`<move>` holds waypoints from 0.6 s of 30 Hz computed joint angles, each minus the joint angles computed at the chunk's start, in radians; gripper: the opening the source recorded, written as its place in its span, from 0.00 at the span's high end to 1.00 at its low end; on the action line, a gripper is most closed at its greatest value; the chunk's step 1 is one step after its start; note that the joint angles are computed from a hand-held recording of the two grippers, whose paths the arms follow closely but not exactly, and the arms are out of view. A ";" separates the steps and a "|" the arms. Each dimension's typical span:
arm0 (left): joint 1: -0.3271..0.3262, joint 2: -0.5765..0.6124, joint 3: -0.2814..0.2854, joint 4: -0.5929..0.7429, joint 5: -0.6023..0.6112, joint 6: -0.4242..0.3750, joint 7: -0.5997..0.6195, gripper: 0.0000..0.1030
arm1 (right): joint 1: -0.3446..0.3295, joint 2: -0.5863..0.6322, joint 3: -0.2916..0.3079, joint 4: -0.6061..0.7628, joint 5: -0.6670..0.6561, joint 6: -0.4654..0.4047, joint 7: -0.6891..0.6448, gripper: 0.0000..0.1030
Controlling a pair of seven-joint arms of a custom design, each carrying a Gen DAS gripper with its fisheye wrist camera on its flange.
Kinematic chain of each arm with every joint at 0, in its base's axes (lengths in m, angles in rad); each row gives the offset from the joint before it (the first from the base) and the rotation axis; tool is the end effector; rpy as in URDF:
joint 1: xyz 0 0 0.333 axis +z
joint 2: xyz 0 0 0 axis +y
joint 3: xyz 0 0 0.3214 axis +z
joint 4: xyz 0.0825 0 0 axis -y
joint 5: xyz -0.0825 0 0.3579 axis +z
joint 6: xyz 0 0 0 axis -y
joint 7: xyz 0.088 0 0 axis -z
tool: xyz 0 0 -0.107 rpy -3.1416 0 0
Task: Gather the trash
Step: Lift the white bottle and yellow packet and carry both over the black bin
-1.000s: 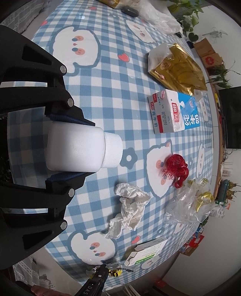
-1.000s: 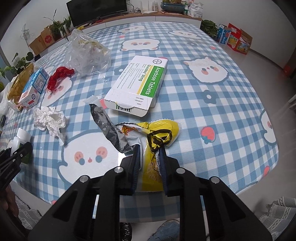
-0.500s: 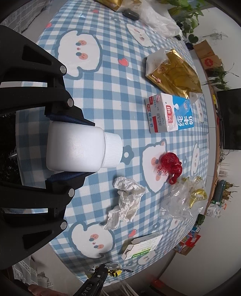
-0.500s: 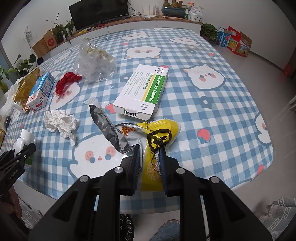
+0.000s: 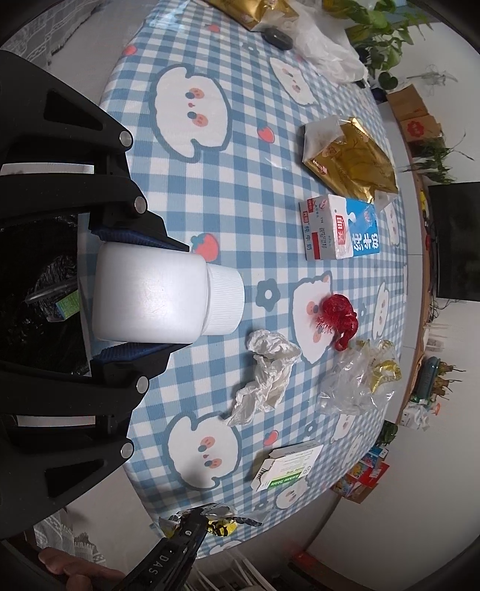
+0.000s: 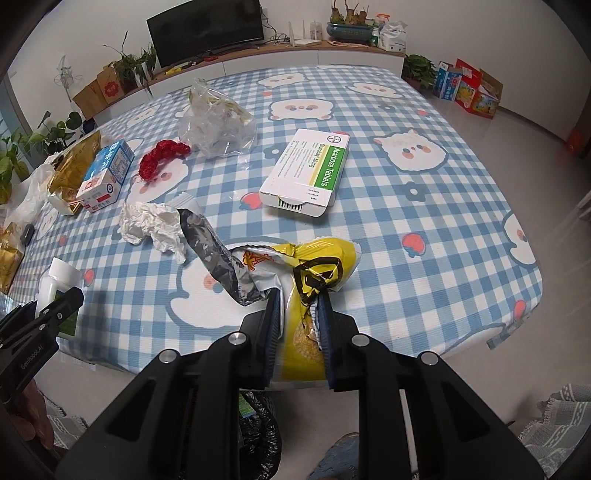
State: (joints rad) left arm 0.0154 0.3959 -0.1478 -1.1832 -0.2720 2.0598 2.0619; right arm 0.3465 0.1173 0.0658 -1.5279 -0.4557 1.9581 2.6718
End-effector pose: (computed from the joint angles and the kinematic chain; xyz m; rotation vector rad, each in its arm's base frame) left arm 0.6803 -0.0803 0.6280 -1.4055 2.4498 -0.7799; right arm 0.5620 0.2114 0.6301 -1.3164 2.4455 -0.6350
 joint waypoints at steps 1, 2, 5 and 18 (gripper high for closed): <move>0.005 -0.015 -0.001 -0.020 -0.008 0.005 0.006 0.59 | 0.004 -0.003 0.002 -0.002 -0.007 -0.003 0.006 0.82; 0.010 -0.030 -0.001 -0.040 -0.017 0.012 0.012 0.59 | 0.008 -0.006 0.004 -0.003 -0.013 -0.006 0.013 0.82; 0.023 -0.073 0.000 -0.096 -0.042 0.032 0.037 0.59 | 0.018 -0.019 0.011 -0.015 -0.030 -0.003 0.031 0.82; 0.049 -0.213 0.024 -0.291 -0.117 0.068 0.104 0.59 | 0.063 -0.063 0.050 -0.067 -0.101 -0.027 0.114 0.82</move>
State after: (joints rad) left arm 0.0649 0.1828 -0.1235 -1.4745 -0.3894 2.1280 2.1662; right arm 0.4094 0.0541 0.1162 -1.5944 -0.5568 1.9311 2.7854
